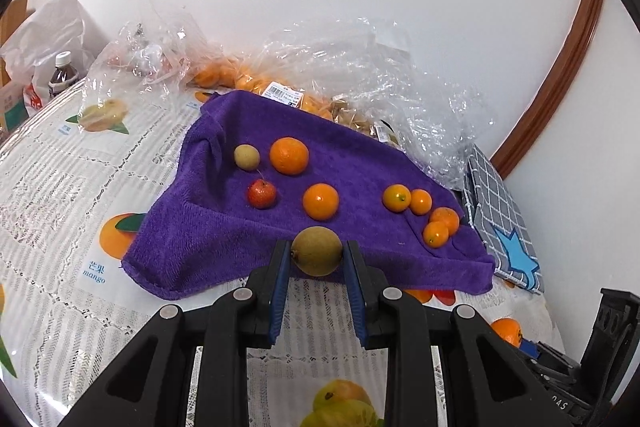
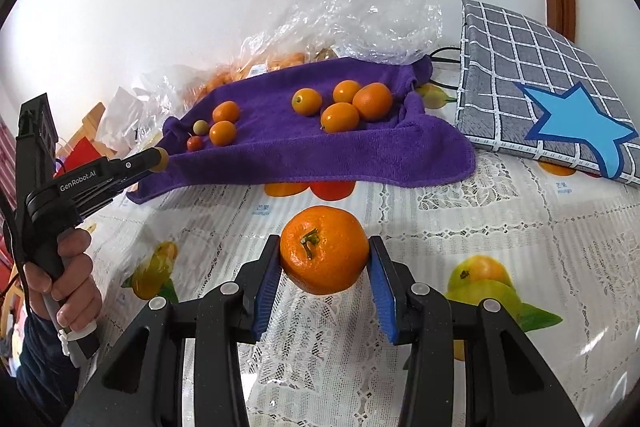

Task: Organize fruits
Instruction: 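Lift the large orange and the yellow-green fruit and carry both over the towel, then lower both fruits onto the purple towel and open both tools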

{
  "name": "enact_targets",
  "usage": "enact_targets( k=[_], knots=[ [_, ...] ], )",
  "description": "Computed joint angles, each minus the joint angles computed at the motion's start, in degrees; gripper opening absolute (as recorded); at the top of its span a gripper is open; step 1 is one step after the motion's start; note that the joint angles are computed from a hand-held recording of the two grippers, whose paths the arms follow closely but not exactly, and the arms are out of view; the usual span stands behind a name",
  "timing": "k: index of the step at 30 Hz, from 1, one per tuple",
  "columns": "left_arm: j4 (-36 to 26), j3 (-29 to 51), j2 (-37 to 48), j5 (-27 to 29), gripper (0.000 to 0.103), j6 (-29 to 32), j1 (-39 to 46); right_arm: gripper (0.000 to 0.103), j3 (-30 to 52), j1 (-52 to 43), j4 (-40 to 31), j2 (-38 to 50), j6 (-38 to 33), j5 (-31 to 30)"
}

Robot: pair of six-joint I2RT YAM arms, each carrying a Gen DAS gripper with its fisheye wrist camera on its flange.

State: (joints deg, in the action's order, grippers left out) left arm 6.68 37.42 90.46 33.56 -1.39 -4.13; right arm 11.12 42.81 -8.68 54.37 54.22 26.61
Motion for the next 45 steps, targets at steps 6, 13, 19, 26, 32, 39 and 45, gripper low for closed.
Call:
enact_targets(
  k=[6, 13, 19, 26, 32, 39, 45],
  knots=[
    [0.39, -0.49, -1.02, 3.67, 0.026, -0.50, 1.47, 0.042, -0.18, 1.02, -1.00, -1.23, 0.93, 1.44],
    [-0.19, 0.03, -2.03, 9.12, 0.026, -1.57, 4.94, 0.042, 1.93, 2.48, -3.78, -1.20, 0.87, 4.27],
    [-3.16, 4.02, -0.59, 8.88, 0.026, -1.24, 7.34, 0.042, 4.90, -3.45, -4.01, -3.24, -6.55, 2.28],
    [-7.83, 14.16, 6.58, 2.08, 0.026, -1.24, 3.01, 0.042, 9.79, -18.00, 4.47, 5.55, -18.27, -6.59],
    [-9.70, 19.37, 12.65, -2.64, 0.026, -0.18, -2.27, 0.042, 15.08, -25.88, 8.88, 18.36, -21.71, -11.69],
    [-11.49, 21.45, 15.97, -2.44, 0.026, 0.58, -3.02, 0.042, 16.45, -28.49, 12.79, 25.07, -22.97, -14.36],
    [-13.69, 22.71, 17.13, -3.23, 0.026, 1.58, -4.15, 0.043, 17.08, -28.52, 14.62, 28.70, -22.76, -14.70]
  ],
)
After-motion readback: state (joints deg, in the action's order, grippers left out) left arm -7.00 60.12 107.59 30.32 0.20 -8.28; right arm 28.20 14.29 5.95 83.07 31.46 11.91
